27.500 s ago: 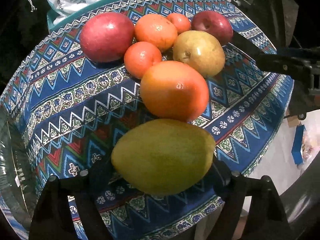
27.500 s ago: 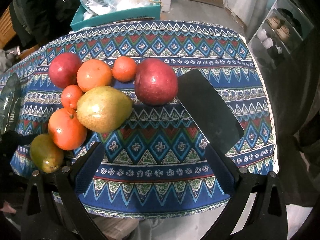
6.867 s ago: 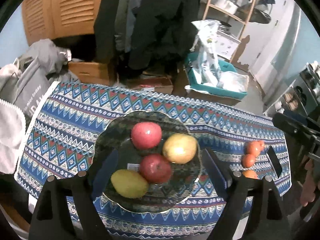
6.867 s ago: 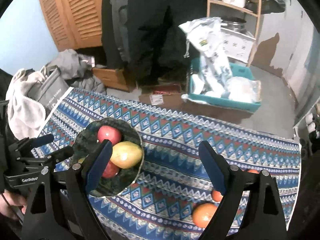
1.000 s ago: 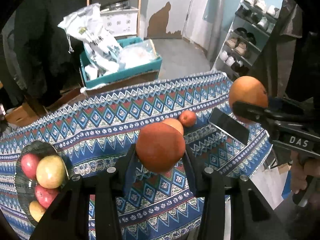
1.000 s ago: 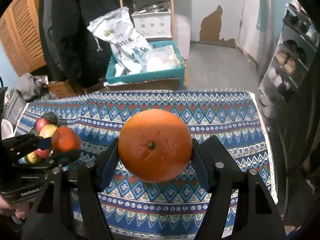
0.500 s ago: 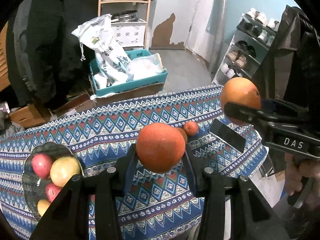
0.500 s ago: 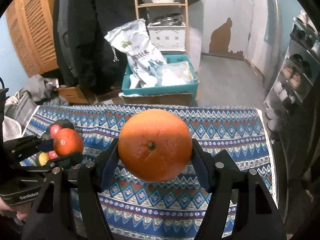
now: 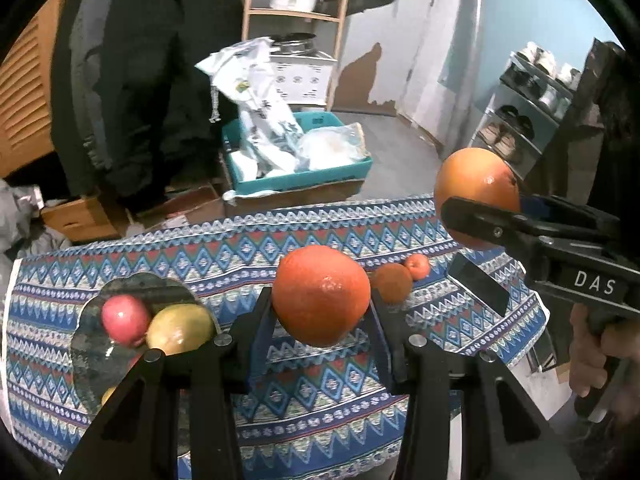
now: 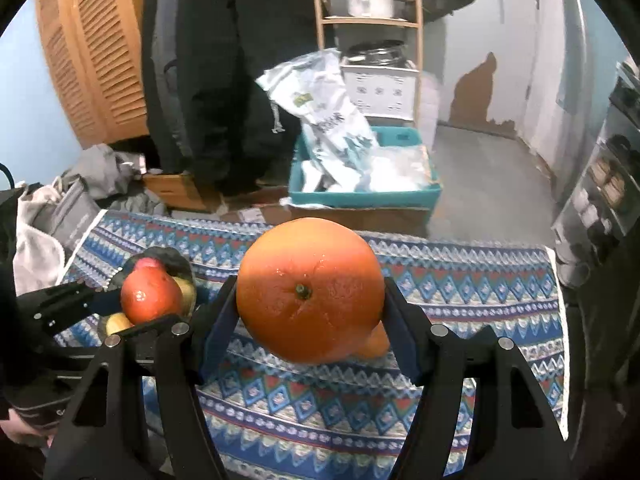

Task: Organize fruits
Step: 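Lift both oranges and carry them over the glass plate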

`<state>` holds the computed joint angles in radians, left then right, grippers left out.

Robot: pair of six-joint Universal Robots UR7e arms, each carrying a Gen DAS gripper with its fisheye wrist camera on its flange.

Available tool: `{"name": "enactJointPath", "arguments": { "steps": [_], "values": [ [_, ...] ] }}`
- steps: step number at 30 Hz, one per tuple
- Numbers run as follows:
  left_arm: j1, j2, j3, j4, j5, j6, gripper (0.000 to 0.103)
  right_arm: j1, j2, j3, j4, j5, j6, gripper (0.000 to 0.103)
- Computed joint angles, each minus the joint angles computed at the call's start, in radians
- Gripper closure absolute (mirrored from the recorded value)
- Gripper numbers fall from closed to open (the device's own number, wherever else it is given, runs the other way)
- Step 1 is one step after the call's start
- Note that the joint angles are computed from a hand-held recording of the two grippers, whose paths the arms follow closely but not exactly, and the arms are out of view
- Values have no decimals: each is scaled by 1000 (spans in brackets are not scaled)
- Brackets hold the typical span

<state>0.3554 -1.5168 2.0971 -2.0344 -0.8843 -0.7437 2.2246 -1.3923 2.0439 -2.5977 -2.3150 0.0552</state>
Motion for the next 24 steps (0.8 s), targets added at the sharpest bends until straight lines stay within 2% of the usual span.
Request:
{"name": "enactJointPath", "arguments": {
  "steps": [15,24],
  "values": [
    [35,-172,28,164,71,-124,58,29,174,-104,-7,114,-4,35],
    [89,-278,44,268,104,-193,58,42,290,-169,0,164,-11,35]
  ]
}}
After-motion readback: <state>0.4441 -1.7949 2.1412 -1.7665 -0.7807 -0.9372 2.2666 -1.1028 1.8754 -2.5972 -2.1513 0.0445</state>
